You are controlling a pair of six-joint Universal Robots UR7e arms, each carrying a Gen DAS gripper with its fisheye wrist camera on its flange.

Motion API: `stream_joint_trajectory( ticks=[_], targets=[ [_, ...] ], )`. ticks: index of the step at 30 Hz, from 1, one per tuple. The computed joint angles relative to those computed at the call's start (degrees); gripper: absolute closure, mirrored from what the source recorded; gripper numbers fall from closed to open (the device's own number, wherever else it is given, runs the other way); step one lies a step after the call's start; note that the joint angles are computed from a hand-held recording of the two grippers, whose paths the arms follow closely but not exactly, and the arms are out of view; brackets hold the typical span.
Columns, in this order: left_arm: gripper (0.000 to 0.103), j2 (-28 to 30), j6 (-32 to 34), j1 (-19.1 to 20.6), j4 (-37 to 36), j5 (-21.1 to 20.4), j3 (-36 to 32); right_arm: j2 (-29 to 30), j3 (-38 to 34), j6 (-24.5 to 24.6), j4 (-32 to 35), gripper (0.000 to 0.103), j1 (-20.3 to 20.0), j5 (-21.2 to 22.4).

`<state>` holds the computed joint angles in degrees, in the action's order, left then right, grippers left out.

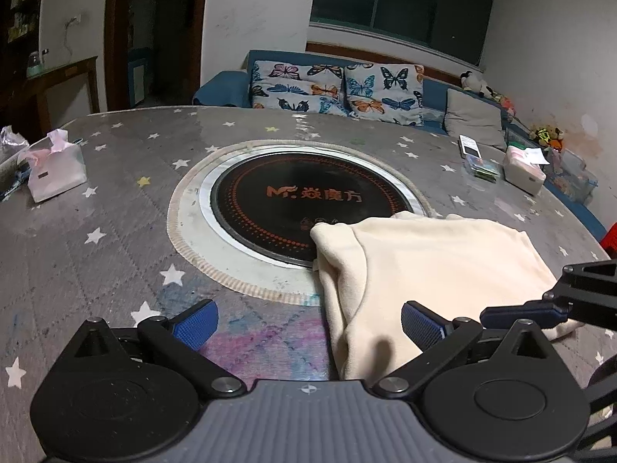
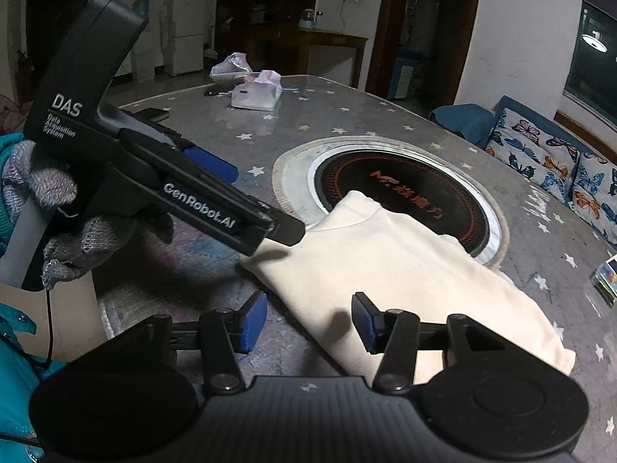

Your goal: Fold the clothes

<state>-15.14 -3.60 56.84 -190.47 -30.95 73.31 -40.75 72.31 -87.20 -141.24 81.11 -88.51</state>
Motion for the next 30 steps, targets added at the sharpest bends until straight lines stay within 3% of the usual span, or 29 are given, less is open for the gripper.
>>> stream_joint_trajectory(
  ticks=[21, 30],
  targets=[
    [0.0, -1.9, -5.0, 1.4, 0.5, -0.2, 1.4, 1.1, 0.8, -1.8, -0.4, 0.049, 1.1, -0.8],
    [0.0, -3.6, -8.6, 1.9, -0.8, -1.7, 3.2, 1.5, 2.1, -5.2, -2.6, 0.049, 1.6, -0.5]
  ],
)
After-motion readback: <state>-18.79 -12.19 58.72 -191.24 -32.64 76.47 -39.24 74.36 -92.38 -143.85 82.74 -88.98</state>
